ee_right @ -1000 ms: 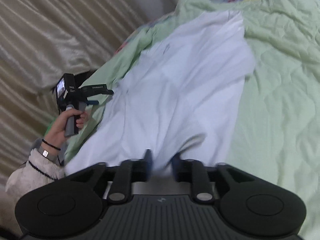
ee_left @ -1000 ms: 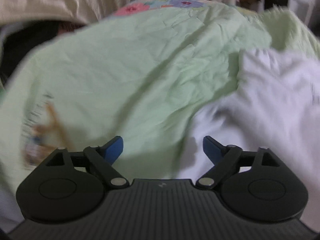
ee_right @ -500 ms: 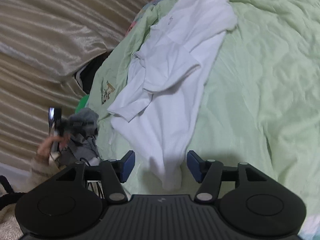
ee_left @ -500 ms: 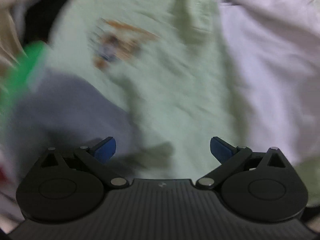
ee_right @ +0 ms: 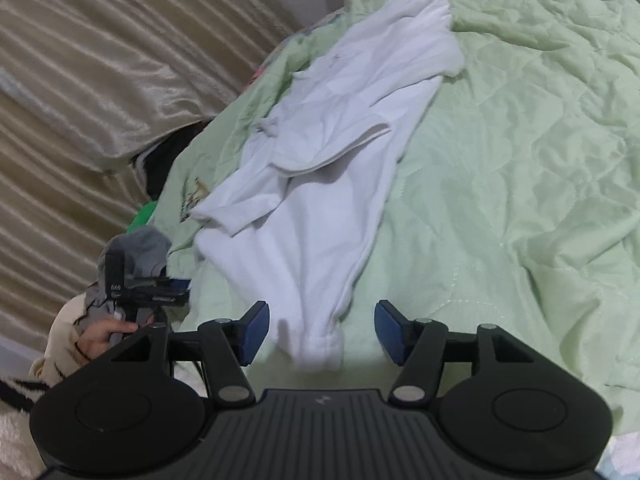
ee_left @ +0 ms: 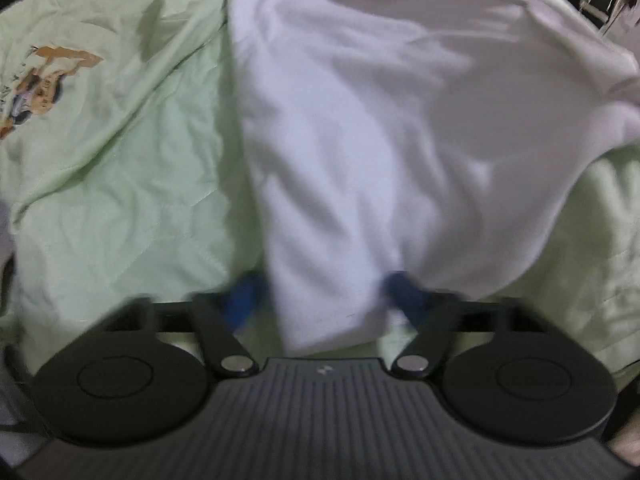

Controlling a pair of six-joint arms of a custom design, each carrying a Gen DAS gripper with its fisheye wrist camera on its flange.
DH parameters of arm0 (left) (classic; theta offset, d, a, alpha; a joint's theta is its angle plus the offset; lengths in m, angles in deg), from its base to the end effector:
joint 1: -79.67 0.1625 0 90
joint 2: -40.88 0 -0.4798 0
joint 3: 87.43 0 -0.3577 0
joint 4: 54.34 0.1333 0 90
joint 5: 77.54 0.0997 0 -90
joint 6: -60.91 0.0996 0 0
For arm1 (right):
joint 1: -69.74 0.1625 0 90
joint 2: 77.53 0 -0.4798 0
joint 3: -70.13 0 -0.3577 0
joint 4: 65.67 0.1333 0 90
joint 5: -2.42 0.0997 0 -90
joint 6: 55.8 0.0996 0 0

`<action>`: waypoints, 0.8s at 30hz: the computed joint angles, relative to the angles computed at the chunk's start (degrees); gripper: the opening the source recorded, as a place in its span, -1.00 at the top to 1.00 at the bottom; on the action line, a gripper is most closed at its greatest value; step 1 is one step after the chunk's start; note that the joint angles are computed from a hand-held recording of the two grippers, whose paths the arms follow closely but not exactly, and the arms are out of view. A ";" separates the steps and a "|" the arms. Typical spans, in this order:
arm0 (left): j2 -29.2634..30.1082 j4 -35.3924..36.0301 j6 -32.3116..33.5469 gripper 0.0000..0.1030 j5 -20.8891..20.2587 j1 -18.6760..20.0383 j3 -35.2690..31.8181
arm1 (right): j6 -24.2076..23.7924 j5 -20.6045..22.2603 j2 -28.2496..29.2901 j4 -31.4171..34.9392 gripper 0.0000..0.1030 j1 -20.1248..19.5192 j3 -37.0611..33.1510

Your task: Fold large clothes

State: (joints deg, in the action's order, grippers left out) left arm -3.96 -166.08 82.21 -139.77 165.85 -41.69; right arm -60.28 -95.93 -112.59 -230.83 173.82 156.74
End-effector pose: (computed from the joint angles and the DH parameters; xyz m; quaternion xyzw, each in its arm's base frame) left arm 0.1245 -0.8325 0.4483 0.1653 0.9414 -0.1377 0.2600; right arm 0.2967 -0.6947 0.1076 0.1427 -0.9659 0.2093 0.0539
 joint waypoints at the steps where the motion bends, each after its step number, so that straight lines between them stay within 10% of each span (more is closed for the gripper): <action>1: 0.55 1.54 -1.06 0.57 0.36 -0.27 -1.42 | -2.45 -0.62 0.48 1.03 0.84 0.34 -0.89; 5: 2.64 5.35 -0.79 0.72 2.84 -1.73 -5.75 | -6.51 3.13 2.86 4.71 0.87 0.36 -6.30; 11: 6.03 12.16 -7.05 0.71 -3.82 0.16 -16.93 | -3.88 15.83 4.22 -2.03 0.87 -1.70 -11.49; 24: 6.53 11.22 -6.47 0.72 -4.50 0.74 -16.93 | 2.20 16.30 7.24 -3.41 0.86 -2.79 -17.16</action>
